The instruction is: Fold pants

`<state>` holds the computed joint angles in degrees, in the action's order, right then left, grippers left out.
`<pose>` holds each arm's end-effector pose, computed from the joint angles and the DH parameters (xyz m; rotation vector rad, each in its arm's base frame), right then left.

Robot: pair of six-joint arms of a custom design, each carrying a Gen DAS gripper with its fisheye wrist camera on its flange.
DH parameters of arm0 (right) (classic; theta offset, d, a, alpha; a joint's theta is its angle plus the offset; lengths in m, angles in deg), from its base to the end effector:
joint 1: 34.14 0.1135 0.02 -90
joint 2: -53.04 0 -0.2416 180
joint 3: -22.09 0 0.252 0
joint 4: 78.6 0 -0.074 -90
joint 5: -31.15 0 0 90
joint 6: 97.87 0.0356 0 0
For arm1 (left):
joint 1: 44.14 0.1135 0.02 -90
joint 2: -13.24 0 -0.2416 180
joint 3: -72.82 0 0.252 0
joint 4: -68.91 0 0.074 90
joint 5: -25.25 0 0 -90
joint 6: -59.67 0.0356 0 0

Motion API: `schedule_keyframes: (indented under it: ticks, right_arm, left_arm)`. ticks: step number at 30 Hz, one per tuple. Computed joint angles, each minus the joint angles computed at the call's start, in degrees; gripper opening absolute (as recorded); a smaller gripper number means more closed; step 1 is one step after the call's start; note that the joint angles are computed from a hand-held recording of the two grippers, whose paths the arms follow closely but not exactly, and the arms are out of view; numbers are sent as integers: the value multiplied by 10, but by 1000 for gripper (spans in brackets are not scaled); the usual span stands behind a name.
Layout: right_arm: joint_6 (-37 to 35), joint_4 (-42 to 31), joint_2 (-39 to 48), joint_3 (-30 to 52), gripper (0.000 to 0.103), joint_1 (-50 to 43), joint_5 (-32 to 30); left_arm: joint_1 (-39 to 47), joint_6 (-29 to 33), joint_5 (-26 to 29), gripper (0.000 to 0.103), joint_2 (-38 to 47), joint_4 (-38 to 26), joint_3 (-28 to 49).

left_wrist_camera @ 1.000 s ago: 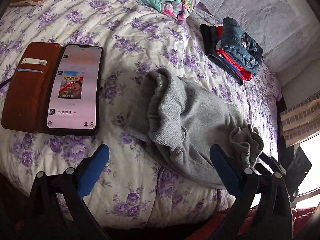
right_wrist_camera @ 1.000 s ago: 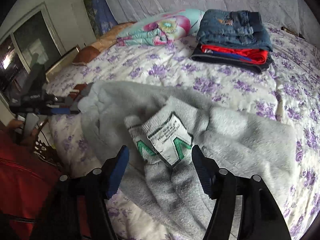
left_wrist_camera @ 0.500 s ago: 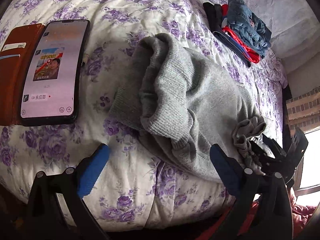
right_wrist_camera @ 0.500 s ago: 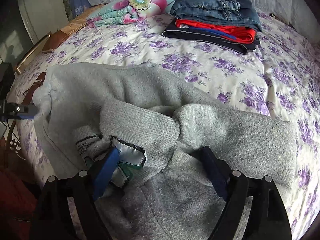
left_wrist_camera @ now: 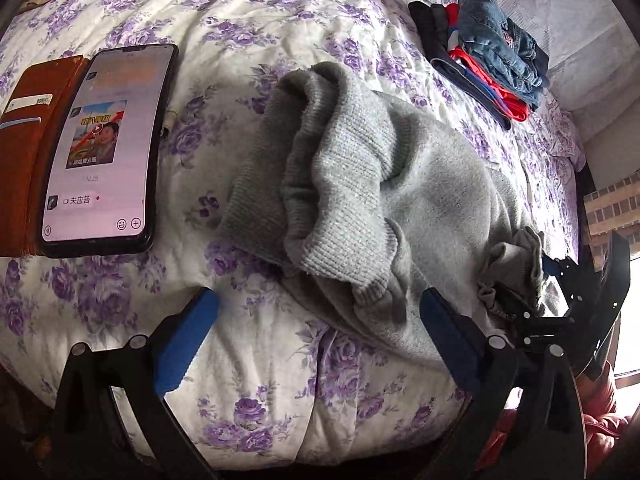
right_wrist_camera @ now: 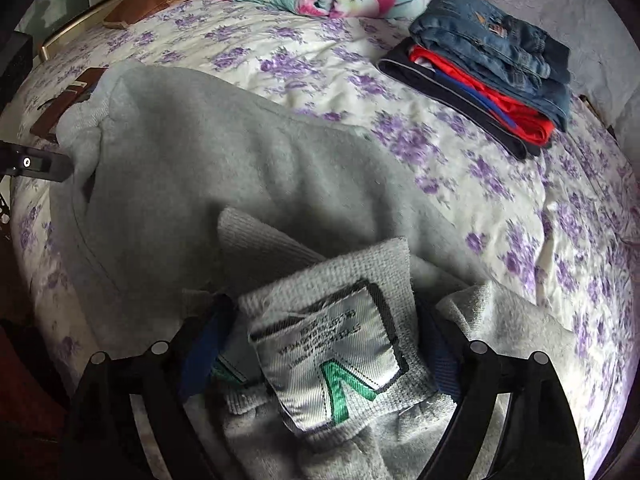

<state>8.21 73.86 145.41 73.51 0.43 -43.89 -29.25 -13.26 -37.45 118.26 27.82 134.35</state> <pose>0.2194 0.1400 0.0889 -0.3661 2.6671 -0.1007 0.2704 0.0550 0.0682 0.0871 2.8532 -0.6292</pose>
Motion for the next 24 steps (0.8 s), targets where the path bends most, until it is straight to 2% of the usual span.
schedule_keyframes:
  ticks: [6, 8, 12, 13, 14, 16, 17, 19, 22, 24]
  right_arm:
    - [9, -18, -7, 11, 90, -17, -26]
    - [16, -1, -97, -36, 90, -22, -51]
    - [57, -42, -271, -123, 91, -54, -25]
    - [70, -54, -278, -140, 91, -80, -24]
    - [74, -55, -255, -155, 96, -118, -36]
    - [43, 22, -217, -216, 98, -202, -105]
    - [34, 30, -241, -232, 97, -209, -108]
    - [59, -32, -269, -205, 97, -169, -68]
    - [85, -68, -417, -221, 98, -114, -30]
    - [89, -57, -404, -216, 98, -104, -25]
  left_arm:
    - [5, 4, 6, 98, 0, -5, 2]
    - [9, 8, 6, 98, -3, -8, 0]
    - [9, 4, 3, 98, -4, -9, 1]
    - [7, 1, 1, 98, -5, -9, 1]
    - [6, -2, 0, 98, -5, -9, 1]
    - [3, -11, 11, 98, -4, -6, 5]
    - [5, -15, 27, 98, 0, -9, 11]
    - [9, -20, 57, 98, 16, -25, 29]
    - [11, -38, 100, 98, 49, -34, 50]
    - [7, -52, 114, 98, 75, -27, 61]
